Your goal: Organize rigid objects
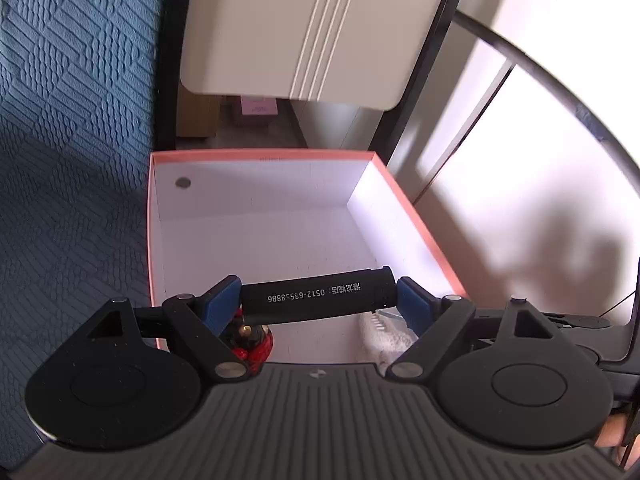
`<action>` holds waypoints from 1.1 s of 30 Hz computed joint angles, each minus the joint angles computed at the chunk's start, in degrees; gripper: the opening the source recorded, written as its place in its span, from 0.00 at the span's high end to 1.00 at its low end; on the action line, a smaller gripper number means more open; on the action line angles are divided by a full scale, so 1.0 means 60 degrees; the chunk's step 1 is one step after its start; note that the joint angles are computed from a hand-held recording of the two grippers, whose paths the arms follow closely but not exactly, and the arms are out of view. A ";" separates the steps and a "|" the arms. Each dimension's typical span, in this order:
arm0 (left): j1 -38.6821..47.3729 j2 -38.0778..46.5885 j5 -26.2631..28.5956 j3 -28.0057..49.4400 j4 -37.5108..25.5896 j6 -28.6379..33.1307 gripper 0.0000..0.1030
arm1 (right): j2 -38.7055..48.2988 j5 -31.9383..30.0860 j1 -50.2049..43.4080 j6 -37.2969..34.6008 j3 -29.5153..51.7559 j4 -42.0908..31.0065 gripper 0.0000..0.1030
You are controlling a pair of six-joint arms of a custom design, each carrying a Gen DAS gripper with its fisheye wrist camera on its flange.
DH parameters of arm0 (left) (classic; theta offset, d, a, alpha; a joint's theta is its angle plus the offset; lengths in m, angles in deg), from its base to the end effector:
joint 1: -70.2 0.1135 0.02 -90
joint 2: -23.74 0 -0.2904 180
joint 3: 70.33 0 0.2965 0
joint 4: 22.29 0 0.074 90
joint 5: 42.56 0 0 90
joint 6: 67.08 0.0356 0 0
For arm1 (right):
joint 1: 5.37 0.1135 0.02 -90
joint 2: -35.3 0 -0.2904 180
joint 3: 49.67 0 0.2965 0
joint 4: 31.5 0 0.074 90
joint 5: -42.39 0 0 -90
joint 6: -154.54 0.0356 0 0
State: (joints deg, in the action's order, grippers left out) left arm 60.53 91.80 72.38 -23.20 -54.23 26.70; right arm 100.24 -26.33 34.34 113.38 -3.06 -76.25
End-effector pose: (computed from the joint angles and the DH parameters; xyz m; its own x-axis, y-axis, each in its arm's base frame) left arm 0.2465 -0.0572 0.1922 -0.7576 0.1897 -0.6245 0.4542 0.8404 -0.2957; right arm 0.1829 0.1351 0.1878 -0.8045 0.2438 -0.5416 0.2078 0.9698 0.1279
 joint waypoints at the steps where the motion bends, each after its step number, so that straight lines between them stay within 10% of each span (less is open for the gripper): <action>1: -0.0093 0.0112 -0.0078 -0.0041 0.0091 -0.0012 0.16 | 0.0087 -0.0018 -0.0007 -0.0019 -0.0111 0.0117 0.79; 16: 0.0194 0.0055 -0.0061 -0.0017 -0.0126 0.0314 0.06 | 0.0379 0.0147 0.0287 0.0163 -0.0129 0.0171 0.77; 33: 0.3616 -0.2513 0.2536 0.1573 -0.4076 0.2734 0.05 | -0.0033 0.2686 0.2647 0.1895 0.2555 -0.2584 0.77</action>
State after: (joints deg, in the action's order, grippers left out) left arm 82.23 76.73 87.59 -13.76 -78.69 43.10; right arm 100.04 -10.22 50.22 124.75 12.27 -91.75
